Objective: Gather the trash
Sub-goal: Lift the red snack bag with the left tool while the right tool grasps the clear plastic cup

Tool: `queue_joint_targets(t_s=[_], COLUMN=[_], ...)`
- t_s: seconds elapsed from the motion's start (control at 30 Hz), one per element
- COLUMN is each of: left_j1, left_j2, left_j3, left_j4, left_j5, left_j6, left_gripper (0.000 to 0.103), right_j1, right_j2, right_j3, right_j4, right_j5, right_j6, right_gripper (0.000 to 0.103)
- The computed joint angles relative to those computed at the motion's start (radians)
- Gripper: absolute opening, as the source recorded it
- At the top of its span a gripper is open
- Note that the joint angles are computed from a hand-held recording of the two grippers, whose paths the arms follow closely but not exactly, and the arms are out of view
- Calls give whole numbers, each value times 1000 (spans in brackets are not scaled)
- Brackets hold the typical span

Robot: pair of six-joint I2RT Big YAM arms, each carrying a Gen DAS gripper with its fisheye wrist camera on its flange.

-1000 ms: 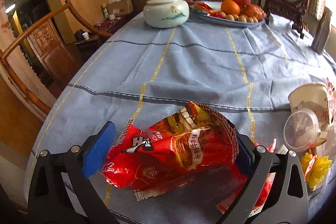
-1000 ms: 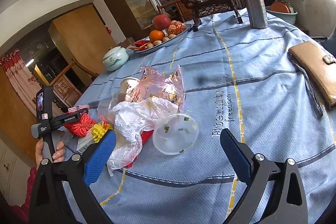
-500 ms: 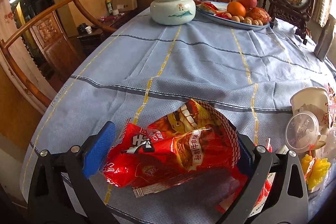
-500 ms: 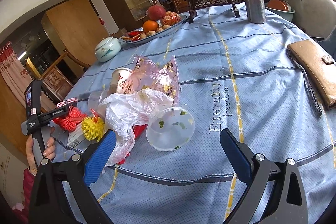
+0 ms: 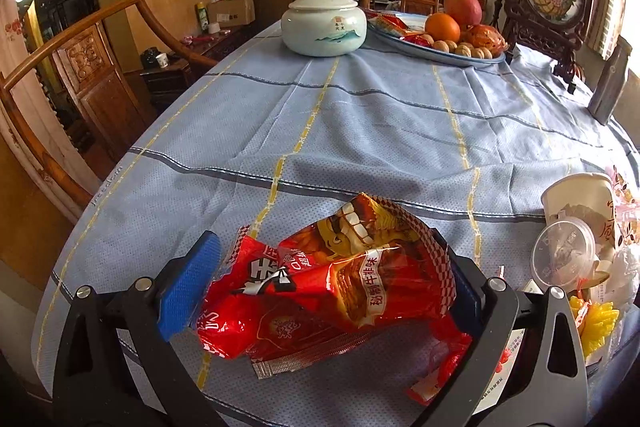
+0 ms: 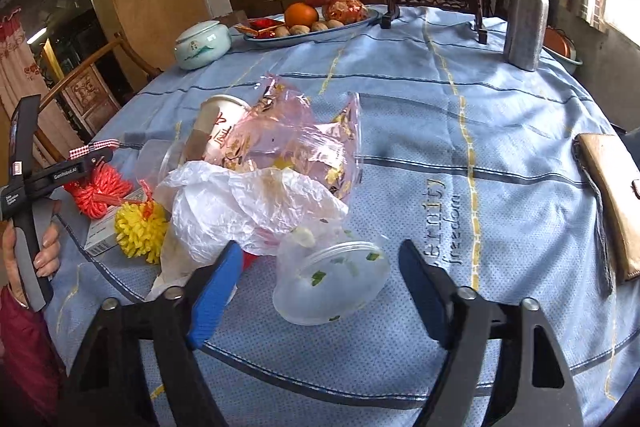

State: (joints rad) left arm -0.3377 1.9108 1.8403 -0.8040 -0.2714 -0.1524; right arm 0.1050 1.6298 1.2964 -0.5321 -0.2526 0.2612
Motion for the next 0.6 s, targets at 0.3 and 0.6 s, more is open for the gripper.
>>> queue_joint_targets(t_s=[0.3,0.6], left_j1=[16,41], left_j2=[-35,-58], left_j3=[-45,-71], left_j4=[57,93], left_j5=[87,165], left_j6=[-20,-61], left_gripper=[86,75], right_j1=[-8,-6], right_j2=[-39,-37], right_j3=[-46,-44], right_j4=[65,62], right_j5=[-7,3], right_j6=[32,30], right_gripper=[56,56])
